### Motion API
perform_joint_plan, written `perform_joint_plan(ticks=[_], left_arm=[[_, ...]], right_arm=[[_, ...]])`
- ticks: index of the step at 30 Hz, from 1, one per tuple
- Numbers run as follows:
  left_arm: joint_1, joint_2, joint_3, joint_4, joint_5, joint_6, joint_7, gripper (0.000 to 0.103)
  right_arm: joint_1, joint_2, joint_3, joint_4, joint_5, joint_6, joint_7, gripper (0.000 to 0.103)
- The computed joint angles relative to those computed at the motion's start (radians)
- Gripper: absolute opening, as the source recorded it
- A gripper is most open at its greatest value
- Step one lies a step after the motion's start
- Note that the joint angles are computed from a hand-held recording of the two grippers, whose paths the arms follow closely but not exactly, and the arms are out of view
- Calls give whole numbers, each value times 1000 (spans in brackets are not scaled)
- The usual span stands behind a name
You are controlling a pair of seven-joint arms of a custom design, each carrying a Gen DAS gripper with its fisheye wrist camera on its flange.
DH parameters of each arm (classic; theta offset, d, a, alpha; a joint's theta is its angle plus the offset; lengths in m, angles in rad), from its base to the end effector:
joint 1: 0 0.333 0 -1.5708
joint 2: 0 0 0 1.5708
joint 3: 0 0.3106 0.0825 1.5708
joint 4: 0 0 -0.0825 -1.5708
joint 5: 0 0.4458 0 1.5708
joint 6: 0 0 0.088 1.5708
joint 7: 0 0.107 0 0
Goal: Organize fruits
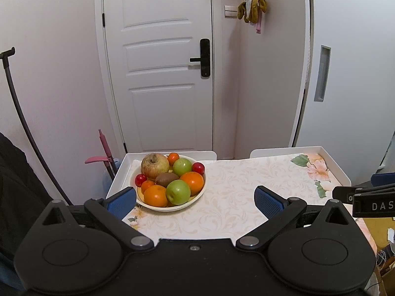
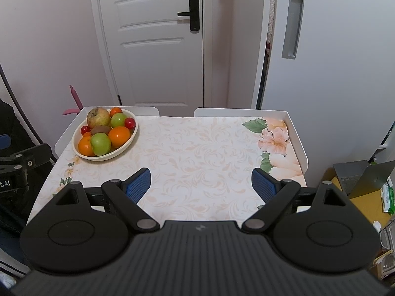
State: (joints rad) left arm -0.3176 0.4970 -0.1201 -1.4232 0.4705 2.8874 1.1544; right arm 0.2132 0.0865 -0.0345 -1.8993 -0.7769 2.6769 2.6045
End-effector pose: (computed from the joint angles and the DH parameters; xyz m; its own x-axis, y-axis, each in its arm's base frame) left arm 0.7253 -0.3452 0.5010 -0.3424 -0.9387 -0.0394 -0.5011 0.2180 -0.8375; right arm 0.6679 0.1431 0.4966 -0.2610 -0.9652 -0.0151 -0.6264 0.1812 -0.7581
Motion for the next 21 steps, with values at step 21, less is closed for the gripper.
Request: perform_joint_plan(ticks=[21], left_arm=[[6, -2, -6, -4, -13, -8, 20, 103]], right_arm=[[3, 4, -1, 4, 17, -3, -11, 103]])
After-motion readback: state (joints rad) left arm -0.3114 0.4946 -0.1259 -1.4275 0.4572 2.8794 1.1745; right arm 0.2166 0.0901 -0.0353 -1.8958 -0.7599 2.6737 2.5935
